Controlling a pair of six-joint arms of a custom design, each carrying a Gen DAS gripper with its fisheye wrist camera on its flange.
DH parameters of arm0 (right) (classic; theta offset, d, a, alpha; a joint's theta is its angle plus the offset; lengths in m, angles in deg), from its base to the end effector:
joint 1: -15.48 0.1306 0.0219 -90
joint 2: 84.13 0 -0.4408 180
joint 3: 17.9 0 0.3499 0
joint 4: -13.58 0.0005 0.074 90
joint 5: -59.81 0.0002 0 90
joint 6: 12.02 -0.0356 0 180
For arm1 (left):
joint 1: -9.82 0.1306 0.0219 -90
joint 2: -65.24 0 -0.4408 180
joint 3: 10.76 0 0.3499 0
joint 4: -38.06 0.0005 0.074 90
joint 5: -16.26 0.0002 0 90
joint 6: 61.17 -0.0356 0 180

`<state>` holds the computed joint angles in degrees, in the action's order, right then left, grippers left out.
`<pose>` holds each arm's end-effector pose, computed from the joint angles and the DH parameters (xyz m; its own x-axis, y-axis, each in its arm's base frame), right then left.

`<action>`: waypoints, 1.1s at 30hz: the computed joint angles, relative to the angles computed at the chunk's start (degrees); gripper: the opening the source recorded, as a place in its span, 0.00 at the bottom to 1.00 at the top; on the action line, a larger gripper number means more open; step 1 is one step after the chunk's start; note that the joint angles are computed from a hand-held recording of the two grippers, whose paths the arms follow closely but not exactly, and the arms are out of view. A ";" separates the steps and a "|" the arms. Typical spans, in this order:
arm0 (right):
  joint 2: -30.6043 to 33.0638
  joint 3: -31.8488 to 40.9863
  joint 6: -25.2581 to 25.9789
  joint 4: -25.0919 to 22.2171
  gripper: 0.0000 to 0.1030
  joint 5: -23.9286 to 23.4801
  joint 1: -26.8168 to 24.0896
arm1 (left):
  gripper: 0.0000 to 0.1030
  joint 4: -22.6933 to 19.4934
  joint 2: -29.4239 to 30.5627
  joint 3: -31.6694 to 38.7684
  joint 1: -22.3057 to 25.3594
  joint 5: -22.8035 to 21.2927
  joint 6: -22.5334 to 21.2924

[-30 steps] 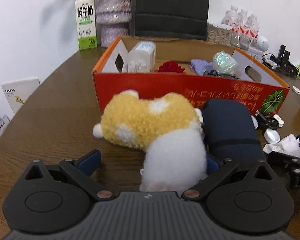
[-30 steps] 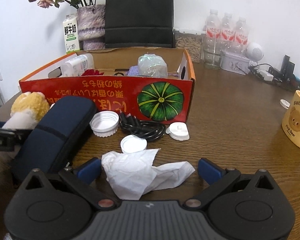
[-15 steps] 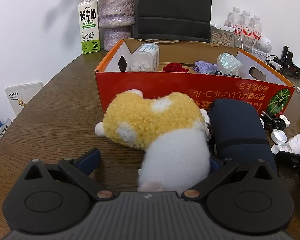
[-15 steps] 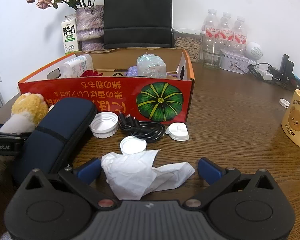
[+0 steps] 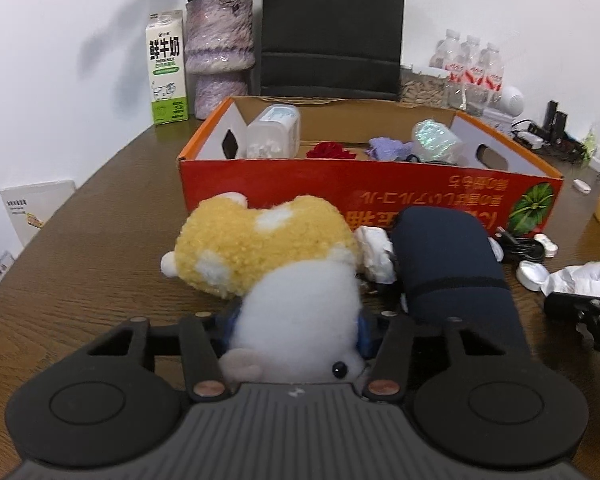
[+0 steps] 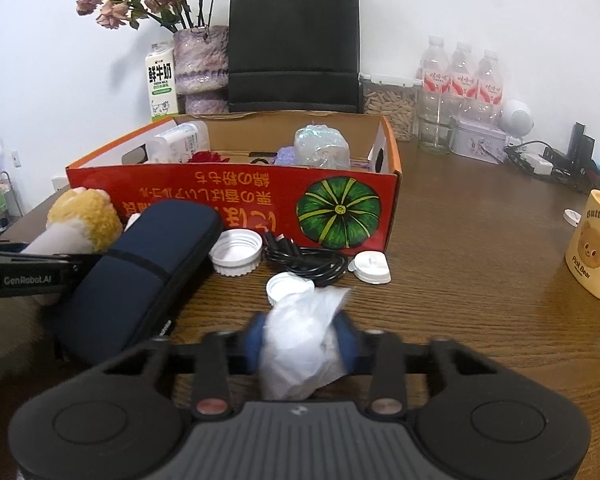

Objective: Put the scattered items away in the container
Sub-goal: 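Grasp the plush sheep with the left tool while the right tool grasps the white tissue, then carry sheep and tissue into the box and open both tools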

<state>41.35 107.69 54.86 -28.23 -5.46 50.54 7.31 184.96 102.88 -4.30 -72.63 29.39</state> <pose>0.5875 0.3935 0.4193 -0.6053 0.0109 -0.7959 -0.0309 0.9988 0.0372 0.6553 -0.1661 0.4105 -0.5838 0.1368 -0.8003 0.2533 0.9672 -0.0194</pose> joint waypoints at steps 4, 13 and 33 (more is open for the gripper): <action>-0.31 -0.50 -0.52 0.41 0.18 -0.41 0.01 | 0.50 1.08 -0.68 -1.23 0.15 0.82 0.56; -0.52 -0.68 -1.30 0.73 0.17 -1.11 -0.08 | 0.50 2.70 -1.72 -2.56 0.22 0.82 0.82; 2.46 8.90 6.15 5.80 0.16 -1.72 -0.56 | 0.50 6.18 -1.28 4.08 -0.40 1.87 0.00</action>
